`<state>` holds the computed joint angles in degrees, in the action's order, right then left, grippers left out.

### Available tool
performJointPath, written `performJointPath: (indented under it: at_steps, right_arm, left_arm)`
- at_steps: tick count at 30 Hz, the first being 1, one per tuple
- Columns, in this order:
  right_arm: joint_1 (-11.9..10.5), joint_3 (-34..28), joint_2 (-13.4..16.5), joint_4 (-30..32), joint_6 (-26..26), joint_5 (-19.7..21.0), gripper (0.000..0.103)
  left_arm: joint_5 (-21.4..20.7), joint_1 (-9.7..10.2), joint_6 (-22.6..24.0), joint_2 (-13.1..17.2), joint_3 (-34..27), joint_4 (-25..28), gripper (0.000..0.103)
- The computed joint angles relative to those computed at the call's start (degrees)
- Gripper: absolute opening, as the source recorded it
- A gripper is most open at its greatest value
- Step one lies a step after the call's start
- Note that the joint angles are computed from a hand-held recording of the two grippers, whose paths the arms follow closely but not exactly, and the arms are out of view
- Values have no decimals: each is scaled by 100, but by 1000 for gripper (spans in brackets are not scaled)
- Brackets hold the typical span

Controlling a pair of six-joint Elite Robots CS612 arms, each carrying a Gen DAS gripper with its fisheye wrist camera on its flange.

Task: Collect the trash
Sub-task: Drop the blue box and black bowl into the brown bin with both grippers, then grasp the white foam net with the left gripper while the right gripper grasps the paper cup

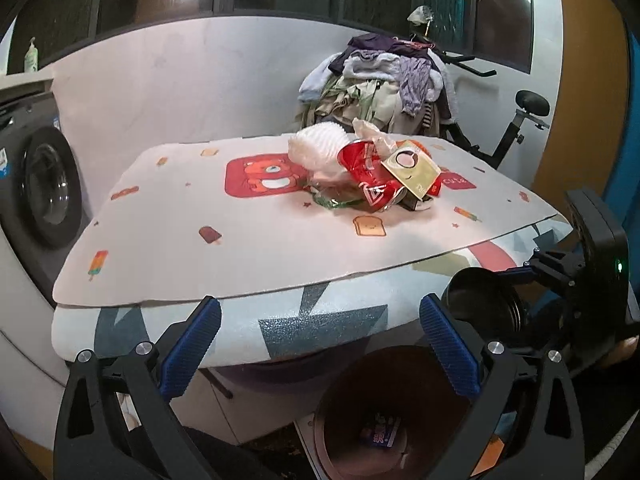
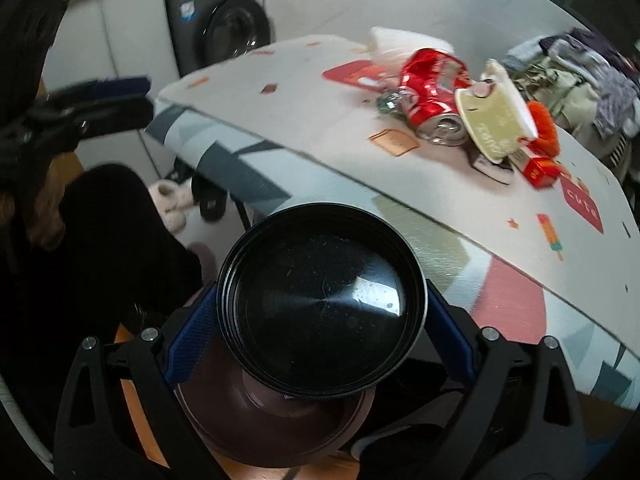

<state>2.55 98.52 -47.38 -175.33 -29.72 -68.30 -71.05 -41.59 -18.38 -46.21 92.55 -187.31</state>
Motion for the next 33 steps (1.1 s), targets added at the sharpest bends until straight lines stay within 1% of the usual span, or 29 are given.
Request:
performJointPath:
  at_steps: [5,9,10,14,16,21,24,27,33]
  right_arm:
    - [28,0,5,73,-70,-99,94]
    - [35,-25,16,132,-65,-143,95]
    - [34,-20,16,122,-62,-146,97]
    - [18,-8,14,39,9,-122,97]
    - [-18,18,17,-161,219,-106,97]
    - [-154,-7,40,-373,903,-16,97]
    - [-190,-21,57,-478,1174,-48,97]
    - [-202,-17,61,-544,1256,-64,97]
    - [-198,7,54,-586,1248,-83,97]
  left_arm:
    - [-59,10,-19,27,-48,98,97]
    - [-49,16,-102,17,-16,48,97]
    - [-57,25,-127,23,-30,65,97]
    - [-68,44,-208,25,-45,126,97]
    - [-64,44,-196,31,-63,171,97]
    - [-34,29,-140,39,-86,240,97]
    - [-35,30,-151,43,-93,268,97]
    - [-40,34,-163,45,-96,277,97]
    - [-32,27,-137,42,-91,282,97]
